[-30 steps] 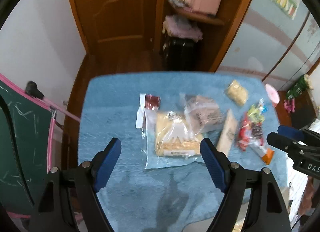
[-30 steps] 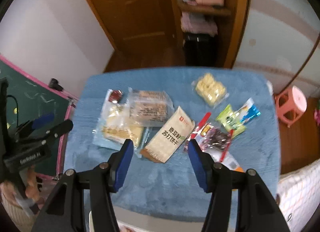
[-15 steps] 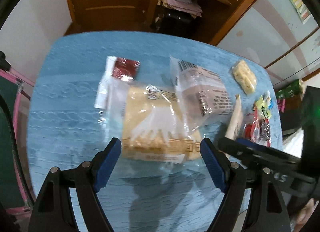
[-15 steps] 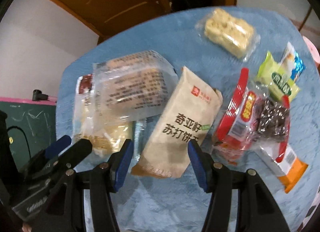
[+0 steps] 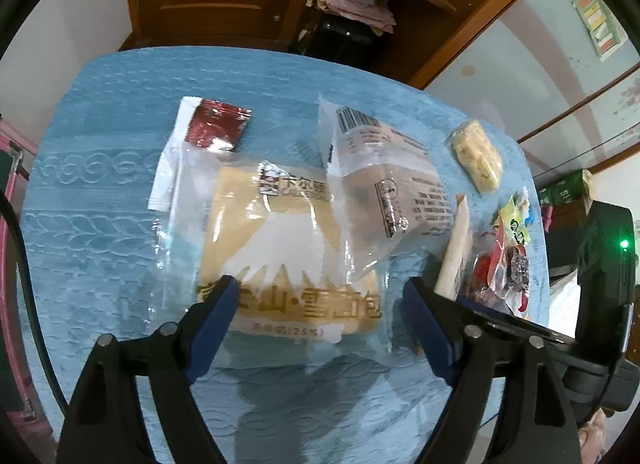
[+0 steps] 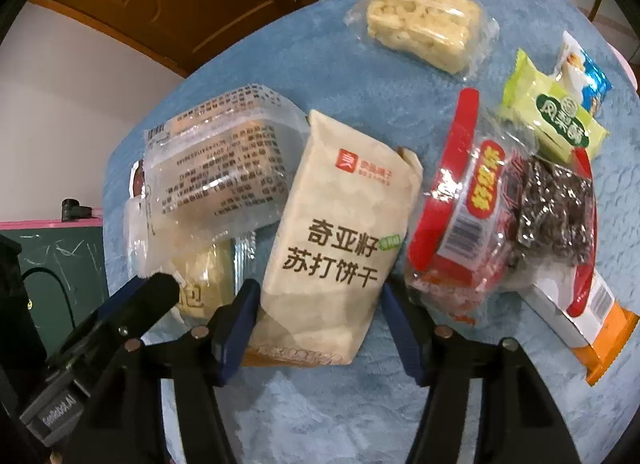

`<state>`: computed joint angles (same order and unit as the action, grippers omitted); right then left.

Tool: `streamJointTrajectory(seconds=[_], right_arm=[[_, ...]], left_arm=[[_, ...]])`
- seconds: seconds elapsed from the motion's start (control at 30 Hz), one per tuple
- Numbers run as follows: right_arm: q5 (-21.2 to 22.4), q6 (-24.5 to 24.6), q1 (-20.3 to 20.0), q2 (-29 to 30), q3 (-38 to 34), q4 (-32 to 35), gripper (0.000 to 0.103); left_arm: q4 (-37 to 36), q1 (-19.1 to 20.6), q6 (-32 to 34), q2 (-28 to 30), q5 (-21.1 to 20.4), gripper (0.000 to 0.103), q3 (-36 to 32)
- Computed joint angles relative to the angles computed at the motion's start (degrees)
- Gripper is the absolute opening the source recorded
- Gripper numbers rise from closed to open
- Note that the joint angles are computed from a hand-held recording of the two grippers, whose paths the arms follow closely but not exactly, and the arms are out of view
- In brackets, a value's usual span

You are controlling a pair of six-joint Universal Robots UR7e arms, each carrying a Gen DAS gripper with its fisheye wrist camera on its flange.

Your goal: Organize snacks

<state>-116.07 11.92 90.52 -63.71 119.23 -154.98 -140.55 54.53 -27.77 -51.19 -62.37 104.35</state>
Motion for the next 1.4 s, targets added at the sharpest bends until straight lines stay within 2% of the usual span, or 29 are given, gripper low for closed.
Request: streamJointTrajectory(seconds=[0.1, 0.23, 0.33, 0.5, 0.6, 0.77, 0.93, 1.07, 1.13, 1.17, 1.2, 1.33, 1.4], right_arm=[[-1.5, -0.7, 0.1, -1.6, 0.2, 3.2, 0.059], [-6.0, -3.0, 1.4, -2.7, 1.0, 5.9, 0.059], [-7.2, -4.4, 1.7, -3.3, 2.1, 5.7, 0.059], [-6.3, -5.1, 1.1, -4.6, 3.3, 5.2, 0.059], [-7.2, -6.2, 1.2, -4.7, 3.9, 5.2, 0.059], [-6.7, -6.2, 0.6, -4.8, 4.1, 5.0, 0.06], [-8.6, -4.9, 2.6, -0.3, 2.1, 4.3, 0.06], [-9.6, -4.1, 3.8, 0.7, 1.4, 5.3, 0.061], [-11.1, -4.1, 4.8, 2.2, 0.9, 5.7, 0.061], [-11.6, -4.0, 5.2, 3.1, 0.6, 5.5, 0.061], [-12.1, -4.1, 5.6, 3.5, 0.4, 5.6, 0.06], [-11.6, -5.1, 5.9, 3.8, 0.4, 6.3, 0.056], [-11.0, -5.5, 5.9, 3.4, 0.7, 6.4, 0.056]], left_arm=[[0.0, -0.4, 0.1, 1.0, 1.3, 0.089, -0.4], [0.6, -1.2, -0.5, 2.8, 3.4, 0.097, -1.5], [2.8, -2.3, -0.7, 4.7, 6.6, 0.102, -2.9], [9.7, -4.8, -0.9, 7.8, 14.2, 0.102, -4.6], [11.6, -5.4, -1.9, 8.1, 17.8, 0.102, -4.4], [10.0, -4.3, -1.4, 7.5, 16.4, 0.103, -4.1], [8.6, -4.0, -2.3, 8.0, 17.8, 0.103, -3.9], [11.0, -4.7, -5.8, 9.0, 19.2, 0.103, -4.3], [14.9, -4.9, -7.9, 10.3, 20.0, 0.103, -6.0], [17.4, -5.1, -8.8, 11.0, 20.9, 0.101, -6.8], [18.8, -5.5, -9.2, 11.7, 21.7, 0.094, -7.4], [15.1, -6.4, -6.1, 10.1, 19.9, 0.071, -5.5], [12.7, -6.8, -4.3, 8.6, 18.6, 0.063, -4.0]])
